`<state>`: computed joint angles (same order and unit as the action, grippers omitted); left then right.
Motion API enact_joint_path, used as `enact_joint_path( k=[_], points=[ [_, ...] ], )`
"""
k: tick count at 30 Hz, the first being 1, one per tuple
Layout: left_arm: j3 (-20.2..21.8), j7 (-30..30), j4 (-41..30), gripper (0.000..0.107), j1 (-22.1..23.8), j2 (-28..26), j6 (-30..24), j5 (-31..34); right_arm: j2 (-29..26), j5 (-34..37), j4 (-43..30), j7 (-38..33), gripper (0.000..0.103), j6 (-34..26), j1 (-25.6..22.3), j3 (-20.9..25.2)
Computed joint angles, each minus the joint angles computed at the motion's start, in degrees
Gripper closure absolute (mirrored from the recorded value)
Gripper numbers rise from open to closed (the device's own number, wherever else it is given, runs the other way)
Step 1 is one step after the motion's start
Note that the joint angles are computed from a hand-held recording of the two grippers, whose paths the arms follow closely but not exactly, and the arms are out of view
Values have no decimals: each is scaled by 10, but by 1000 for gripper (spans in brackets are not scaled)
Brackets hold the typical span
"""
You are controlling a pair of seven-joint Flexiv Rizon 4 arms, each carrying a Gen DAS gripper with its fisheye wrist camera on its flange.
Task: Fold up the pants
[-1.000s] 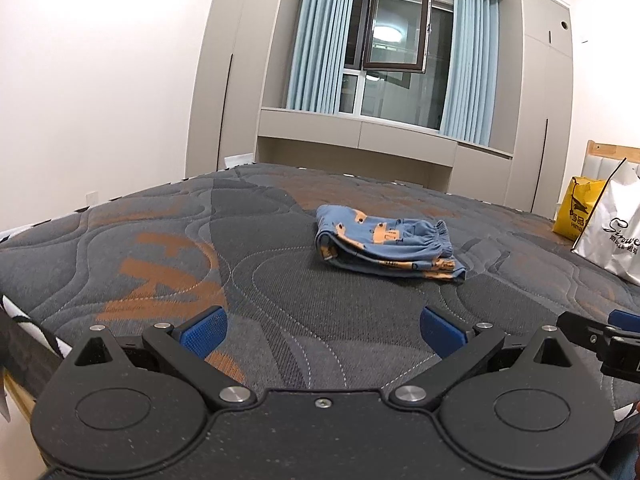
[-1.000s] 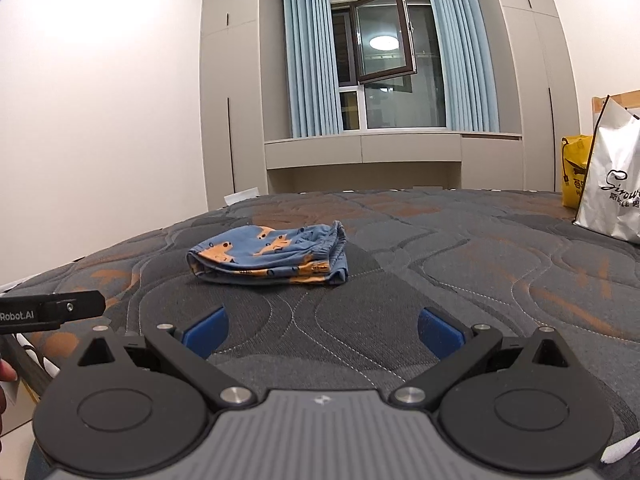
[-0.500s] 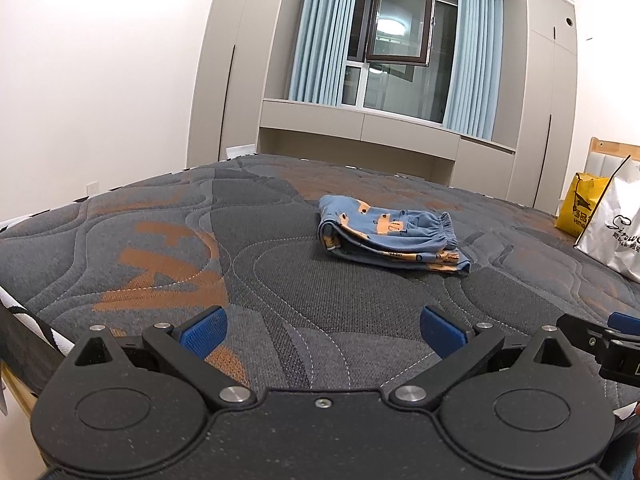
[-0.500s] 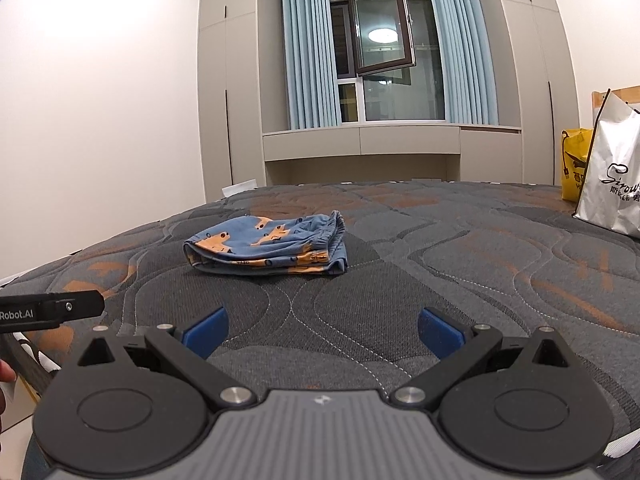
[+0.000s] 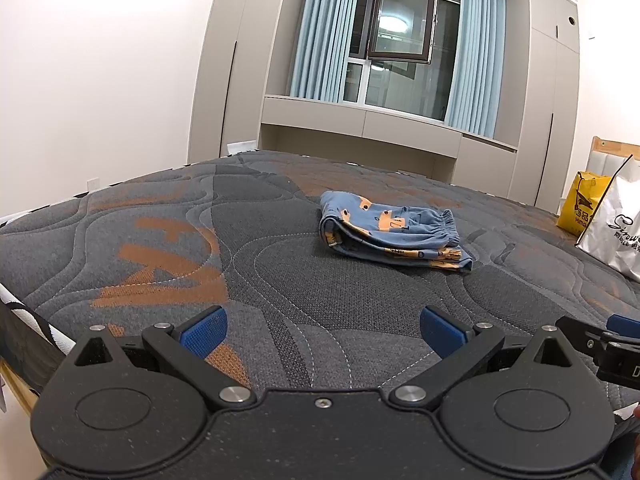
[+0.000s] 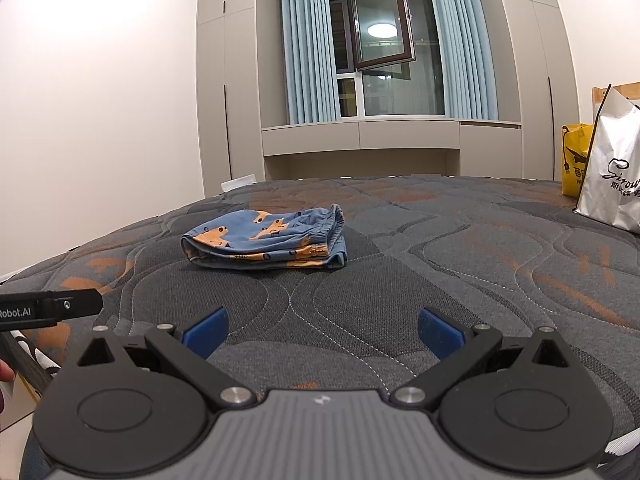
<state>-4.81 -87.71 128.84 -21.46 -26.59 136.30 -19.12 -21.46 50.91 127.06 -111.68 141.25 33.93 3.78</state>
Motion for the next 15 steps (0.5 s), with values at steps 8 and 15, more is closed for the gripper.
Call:
enact_joint_path(
  k=[8,15],
  points=[
    [0,0,0,4,0,0,-1,0,1,1,1,-1,0,-1,-1,1],
    [0,-1,0,4,-2,0,-3,0,-2,-1,1,4,0,0,-3,1]
  ],
)
